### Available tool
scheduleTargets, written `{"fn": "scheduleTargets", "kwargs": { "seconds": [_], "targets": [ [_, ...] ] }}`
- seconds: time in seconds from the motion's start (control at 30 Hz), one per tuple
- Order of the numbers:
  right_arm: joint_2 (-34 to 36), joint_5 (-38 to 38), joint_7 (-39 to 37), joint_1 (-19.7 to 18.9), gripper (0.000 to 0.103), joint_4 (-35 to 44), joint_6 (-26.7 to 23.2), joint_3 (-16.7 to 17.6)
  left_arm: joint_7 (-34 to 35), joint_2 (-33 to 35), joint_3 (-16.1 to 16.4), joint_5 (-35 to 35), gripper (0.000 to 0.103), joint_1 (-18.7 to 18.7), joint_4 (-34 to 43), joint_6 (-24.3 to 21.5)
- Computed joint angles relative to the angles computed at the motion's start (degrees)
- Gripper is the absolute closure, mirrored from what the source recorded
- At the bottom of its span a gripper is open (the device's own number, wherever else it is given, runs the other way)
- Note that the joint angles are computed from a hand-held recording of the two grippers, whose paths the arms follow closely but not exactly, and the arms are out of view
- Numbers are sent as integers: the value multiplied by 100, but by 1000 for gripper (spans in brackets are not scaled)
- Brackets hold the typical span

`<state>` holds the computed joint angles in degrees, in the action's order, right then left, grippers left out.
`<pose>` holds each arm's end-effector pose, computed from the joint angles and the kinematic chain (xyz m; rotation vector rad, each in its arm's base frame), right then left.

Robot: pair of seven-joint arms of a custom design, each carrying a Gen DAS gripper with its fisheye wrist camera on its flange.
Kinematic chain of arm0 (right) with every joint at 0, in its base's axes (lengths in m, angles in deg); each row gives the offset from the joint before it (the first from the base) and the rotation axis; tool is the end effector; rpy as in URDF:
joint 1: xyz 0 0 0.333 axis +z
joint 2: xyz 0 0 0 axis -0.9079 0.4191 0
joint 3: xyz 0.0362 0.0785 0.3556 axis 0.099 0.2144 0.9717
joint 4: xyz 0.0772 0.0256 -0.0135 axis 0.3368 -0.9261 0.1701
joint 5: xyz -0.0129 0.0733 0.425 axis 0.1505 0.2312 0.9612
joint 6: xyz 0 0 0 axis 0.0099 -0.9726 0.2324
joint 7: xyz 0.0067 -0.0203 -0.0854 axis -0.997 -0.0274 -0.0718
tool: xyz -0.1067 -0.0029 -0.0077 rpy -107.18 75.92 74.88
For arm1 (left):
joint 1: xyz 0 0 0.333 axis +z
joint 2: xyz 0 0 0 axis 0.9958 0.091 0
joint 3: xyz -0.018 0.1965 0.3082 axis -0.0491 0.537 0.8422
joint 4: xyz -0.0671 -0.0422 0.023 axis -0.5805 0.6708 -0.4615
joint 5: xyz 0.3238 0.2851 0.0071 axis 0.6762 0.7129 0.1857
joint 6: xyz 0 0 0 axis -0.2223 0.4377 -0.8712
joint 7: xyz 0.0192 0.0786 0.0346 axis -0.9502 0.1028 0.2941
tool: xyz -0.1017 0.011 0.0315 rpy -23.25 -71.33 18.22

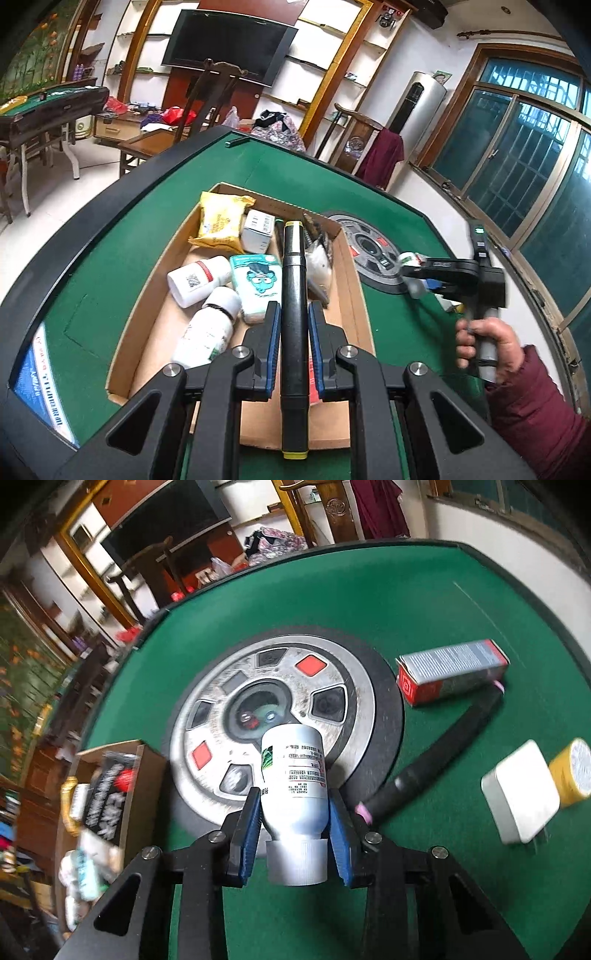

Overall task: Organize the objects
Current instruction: 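Grasp the white bottle with the right gripper while the left carries the marker to the tray, then lower the marker and white bottle into the tray and open both grippers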

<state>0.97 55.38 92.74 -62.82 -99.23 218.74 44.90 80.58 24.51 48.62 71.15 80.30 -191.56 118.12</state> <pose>0.7113 0.0149 0.4865 -1.8001 1.7476 -0.1046 0.5257 -0.1934 0.5301 -2.0021 1.4986 -1.1472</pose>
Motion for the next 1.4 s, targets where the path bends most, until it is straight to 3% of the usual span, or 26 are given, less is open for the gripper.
{"fn": "scheduleTargets", "kwargs": {
  "seconds": [0.13, 0.27, 0.43, 0.53, 0.77, 1.03, 1.1, 1.17, 1.2, 1.27, 1.4],
  "targets": [
    [-435, 894, -769, -219, 65, -297, -457, 149, -188, -105, -112, 235, 88, 92, 18, -532],
    [-796, 1436, -1319, -114, 65, -610, -859, 184, 203, -41, 15, -176, 88, -134, 64, -960],
    [-1074, 1568, -1662, 148, 65, -858, -1357, 191, 256, 129, -38, -144, 88, -181, 217, -1345],
    [-1157, 1554, -1780, 334, 65, -993, -1410, 229, 237, 186, -28, -101, 88, -190, 248, -1409],
    [-1183, 1017, -1690, 763, 65, -1174, -1059, 353, 48, 189, 5, 210, 88, -135, 211, -1326],
    [-1138, 180, -1374, 1068, 64, -1336, -386, 428, 764, 128, 145, -665, 88, -273, 12, -902],
    [-1131, 68, -1316, 1092, 64, -1341, -312, 425, 775, 101, 134, -734, 84, -262, -16, -880],
    [-1172, -78, -1241, 1140, 64, -1435, -38, 439, 664, 26, 124, -730, 61, -214, -101, -757],
    [-1193, -110, -1234, 1147, 62, -1455, 20, 438, 514, -20, 89, -633, 55, -154, -147, -697],
    [-1243, 111, -1380, 1115, 56, -1477, -3, 422, 174, -129, 11, -367, 48, -5, -219, -553],
    [-1418, 768, -1813, 1003, 32, -1578, -12, 344, -449, -384, -199, 271, 34, 281, -284, -422]
  ]
}}
